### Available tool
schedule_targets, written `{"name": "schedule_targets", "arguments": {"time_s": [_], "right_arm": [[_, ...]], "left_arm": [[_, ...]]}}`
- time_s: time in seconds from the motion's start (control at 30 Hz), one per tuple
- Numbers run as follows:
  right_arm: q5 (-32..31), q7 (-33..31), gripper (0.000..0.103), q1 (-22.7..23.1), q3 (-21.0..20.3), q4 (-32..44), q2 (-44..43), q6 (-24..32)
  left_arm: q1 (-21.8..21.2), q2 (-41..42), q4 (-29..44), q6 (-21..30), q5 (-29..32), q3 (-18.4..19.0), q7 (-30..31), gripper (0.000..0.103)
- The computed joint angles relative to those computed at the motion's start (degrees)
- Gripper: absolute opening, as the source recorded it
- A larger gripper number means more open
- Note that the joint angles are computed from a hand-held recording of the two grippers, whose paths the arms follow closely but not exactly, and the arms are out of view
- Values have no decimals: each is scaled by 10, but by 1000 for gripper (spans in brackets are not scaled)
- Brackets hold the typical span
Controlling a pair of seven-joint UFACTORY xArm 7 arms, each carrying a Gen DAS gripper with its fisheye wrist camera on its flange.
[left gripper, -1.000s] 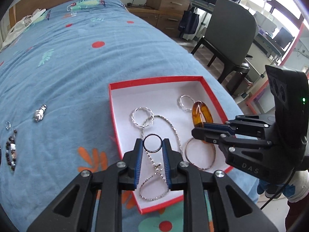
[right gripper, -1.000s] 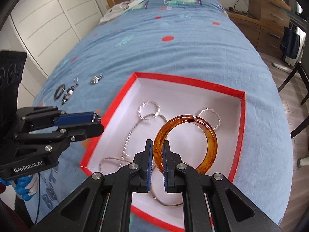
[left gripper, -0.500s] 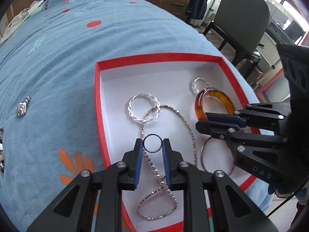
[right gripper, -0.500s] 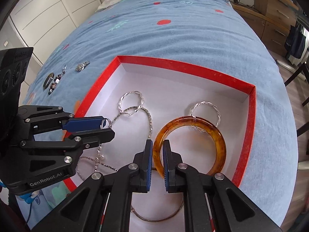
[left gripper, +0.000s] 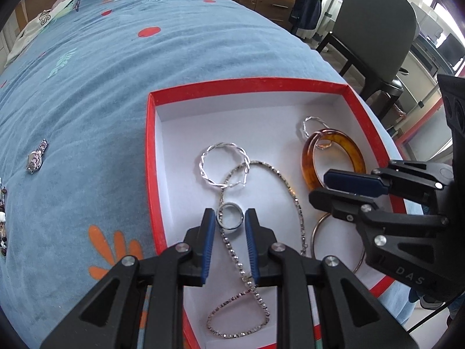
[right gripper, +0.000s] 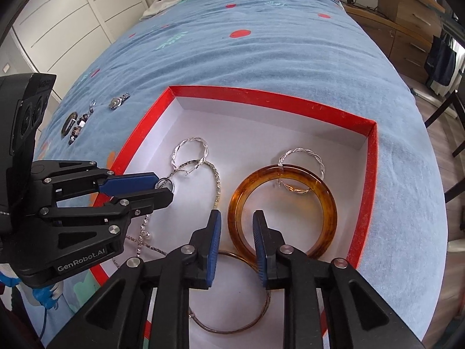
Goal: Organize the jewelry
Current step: 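Carry ring and amber bangle into the red box and open both tools, then move both tools back to the dark brown bangle and beaded bracelet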
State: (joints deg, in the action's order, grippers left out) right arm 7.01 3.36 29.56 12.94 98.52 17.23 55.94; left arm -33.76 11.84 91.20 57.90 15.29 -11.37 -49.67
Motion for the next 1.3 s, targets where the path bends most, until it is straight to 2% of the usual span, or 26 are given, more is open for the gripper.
{"name": "schedule_targets", "arguments": {"time_s": [0.17,0.3,0.37,0.53,0.67,0.9,1.13,1.3], "right_arm": [[-2,9,24,-2,-2,-17,-21,-6],[-4,20,25,-7,-3,-39,-58,-19],[-12,33,32,-9,-5,-48,-77,-22],[-15,68,33,-16,-3,-76,-132,-36],[-33,102,41,-15,5,-97,-181,-41],[-64,157,42,-7,32,-108,-243,-41],[-117,209,42,11,67,-66,-257,-21],[-145,235,45,26,88,-35,-257,-18]], "left_arm": [[0,-8,-1,-2,-4,-1,0,33],[0,-24,-2,6,1,-4,-10,34],[1,-35,-3,6,-1,-7,-11,35],[-2,-79,-11,4,13,-21,-20,35],[-1,-124,-24,12,32,-39,-22,35],[20,-218,-53,68,42,-74,-32,35],[69,-353,-113,122,32,-100,-40,35],[101,-464,-155,179,31,-110,-12,40]]}}
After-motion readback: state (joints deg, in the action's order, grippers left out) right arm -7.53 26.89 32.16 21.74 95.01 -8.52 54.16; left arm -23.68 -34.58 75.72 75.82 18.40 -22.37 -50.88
